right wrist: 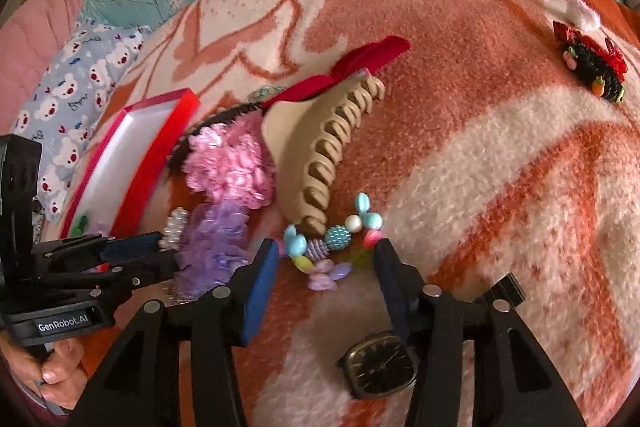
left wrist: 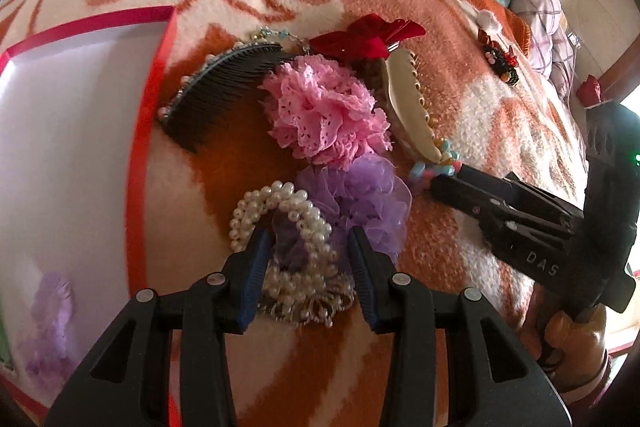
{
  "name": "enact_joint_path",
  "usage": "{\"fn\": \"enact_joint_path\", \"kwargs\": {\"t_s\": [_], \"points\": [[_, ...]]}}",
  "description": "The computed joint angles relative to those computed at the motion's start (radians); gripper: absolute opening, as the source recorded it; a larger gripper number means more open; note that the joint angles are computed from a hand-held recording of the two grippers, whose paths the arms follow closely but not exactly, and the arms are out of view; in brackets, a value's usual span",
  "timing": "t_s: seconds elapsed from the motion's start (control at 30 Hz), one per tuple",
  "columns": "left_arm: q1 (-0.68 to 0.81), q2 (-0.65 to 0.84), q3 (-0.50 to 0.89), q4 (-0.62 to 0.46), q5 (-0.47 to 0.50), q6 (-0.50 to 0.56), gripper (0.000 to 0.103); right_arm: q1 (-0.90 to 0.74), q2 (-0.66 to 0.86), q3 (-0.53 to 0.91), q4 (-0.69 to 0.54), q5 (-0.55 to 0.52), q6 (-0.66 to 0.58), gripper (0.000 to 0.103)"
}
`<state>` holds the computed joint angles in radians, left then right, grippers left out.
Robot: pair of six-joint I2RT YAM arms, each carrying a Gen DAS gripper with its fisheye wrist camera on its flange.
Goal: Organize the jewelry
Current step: 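Grasp the pearl hair tie with the left tool while the right tool grasps the pastel beaded clip, then carry the pearl hair tie and beaded clip with both tools into the white box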
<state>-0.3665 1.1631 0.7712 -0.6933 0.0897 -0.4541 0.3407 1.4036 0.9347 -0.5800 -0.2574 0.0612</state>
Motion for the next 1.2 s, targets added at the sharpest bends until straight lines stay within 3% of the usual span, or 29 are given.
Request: {"fn": "enact_joint_path", "kwargs": {"t_s": [0.07, 0.13, 0.2, 0.5, 0.77, 1.2], "points": [[0.000, 0.017, -0.001, 0.016, 0.001, 0.006, 0.035, -0.013, -0.005, -0.005, 0.004, -0.009, -0.010, 0.030], [0.000, 0.027, -0.004, 0.031, 0.010, 0.010, 0.018, -0.039, -0.009, -0.010, 0.005, -0.048, -0.013, 0.012], [-0.003, 0.024, -0.003, 0.033, 0.008, 0.010, 0.012, -0.053, -0.023, -0.018, 0.008, -0.065, -0.013, 0.011], [-0.001, -0.125, 0.005, -0.041, 0.007, 0.016, 0.009, -0.108, -0.115, -0.010, -0.045, -0.175, 0.002, 0.007], [0.046, -0.266, 0.023, -0.129, 0.018, 0.021, 0.009, -0.068, -0.183, 0.025, -0.077, -0.171, 0.039, 0.007], [0.323, -0.447, 0.059, -0.290, 0.118, 0.168, 0.009, 0.097, -0.187, 0.070, -0.064, -0.128, 0.117, 0.007]]}}
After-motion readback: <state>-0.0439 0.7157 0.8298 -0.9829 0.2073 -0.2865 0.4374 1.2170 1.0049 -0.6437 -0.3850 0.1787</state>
